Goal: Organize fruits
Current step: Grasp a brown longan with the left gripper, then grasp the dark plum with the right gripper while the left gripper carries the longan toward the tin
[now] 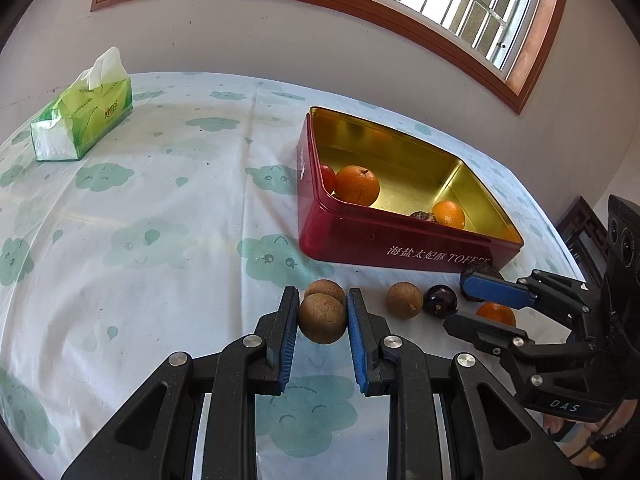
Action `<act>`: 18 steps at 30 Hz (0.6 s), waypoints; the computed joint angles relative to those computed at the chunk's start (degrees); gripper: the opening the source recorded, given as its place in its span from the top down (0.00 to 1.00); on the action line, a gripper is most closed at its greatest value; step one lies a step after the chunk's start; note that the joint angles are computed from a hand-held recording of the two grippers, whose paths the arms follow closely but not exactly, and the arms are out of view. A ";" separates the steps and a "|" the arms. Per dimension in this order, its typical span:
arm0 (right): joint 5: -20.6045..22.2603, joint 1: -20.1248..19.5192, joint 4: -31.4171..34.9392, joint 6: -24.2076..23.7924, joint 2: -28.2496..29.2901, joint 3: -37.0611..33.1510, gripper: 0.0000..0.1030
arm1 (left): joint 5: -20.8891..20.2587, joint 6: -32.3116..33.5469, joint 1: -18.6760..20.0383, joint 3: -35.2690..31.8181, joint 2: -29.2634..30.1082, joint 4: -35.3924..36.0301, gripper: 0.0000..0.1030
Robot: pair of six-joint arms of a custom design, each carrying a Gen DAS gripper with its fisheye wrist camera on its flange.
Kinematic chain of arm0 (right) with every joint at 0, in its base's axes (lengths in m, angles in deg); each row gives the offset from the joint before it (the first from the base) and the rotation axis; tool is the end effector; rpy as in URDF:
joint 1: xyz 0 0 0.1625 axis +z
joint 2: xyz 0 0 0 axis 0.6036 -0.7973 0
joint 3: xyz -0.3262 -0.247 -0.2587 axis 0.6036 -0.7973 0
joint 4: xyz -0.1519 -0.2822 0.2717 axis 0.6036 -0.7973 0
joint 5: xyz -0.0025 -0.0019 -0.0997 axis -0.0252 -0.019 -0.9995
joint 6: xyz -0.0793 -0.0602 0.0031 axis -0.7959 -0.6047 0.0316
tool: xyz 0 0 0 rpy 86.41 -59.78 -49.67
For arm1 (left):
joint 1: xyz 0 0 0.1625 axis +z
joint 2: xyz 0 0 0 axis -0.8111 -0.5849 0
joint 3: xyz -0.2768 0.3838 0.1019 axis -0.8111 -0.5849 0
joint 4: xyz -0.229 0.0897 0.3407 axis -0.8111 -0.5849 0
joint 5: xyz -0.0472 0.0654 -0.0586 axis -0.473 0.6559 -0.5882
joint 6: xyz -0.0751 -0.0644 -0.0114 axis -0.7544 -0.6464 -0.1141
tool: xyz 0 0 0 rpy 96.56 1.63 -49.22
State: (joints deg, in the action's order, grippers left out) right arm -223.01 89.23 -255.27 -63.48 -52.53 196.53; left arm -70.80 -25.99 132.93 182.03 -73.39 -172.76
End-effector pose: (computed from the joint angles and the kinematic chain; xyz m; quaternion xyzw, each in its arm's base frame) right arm 0.3481 -0.3627 -0.0891 0.2426 -0.8815 0.2799 0.2930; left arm 0.0658 -0.4499 0.3011 0.2869 0.9223 -0.2275 0.1240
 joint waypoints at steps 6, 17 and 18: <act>0.27 -1.74 2.98 0.82 0.06 -0.65 0.64 | 0.13 0.23 -0.19 0.35 -0.11 -0.23 0.76; 0.03 -1.92 2.95 3.16 -0.32 -0.25 0.77 | 1.65 0.75 -1.12 1.34 -0.22 -2.18 0.76; -0.07 -1.50 1.52 3.74 -0.40 0.37 0.77 | 1.83 1.14 -1.38 1.73 -0.33 -2.92 0.76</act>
State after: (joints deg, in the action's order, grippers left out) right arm -223.08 87.73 -253.75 -59.74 -52.93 196.90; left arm -68.97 -24.85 131.55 183.76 -73.72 -175.69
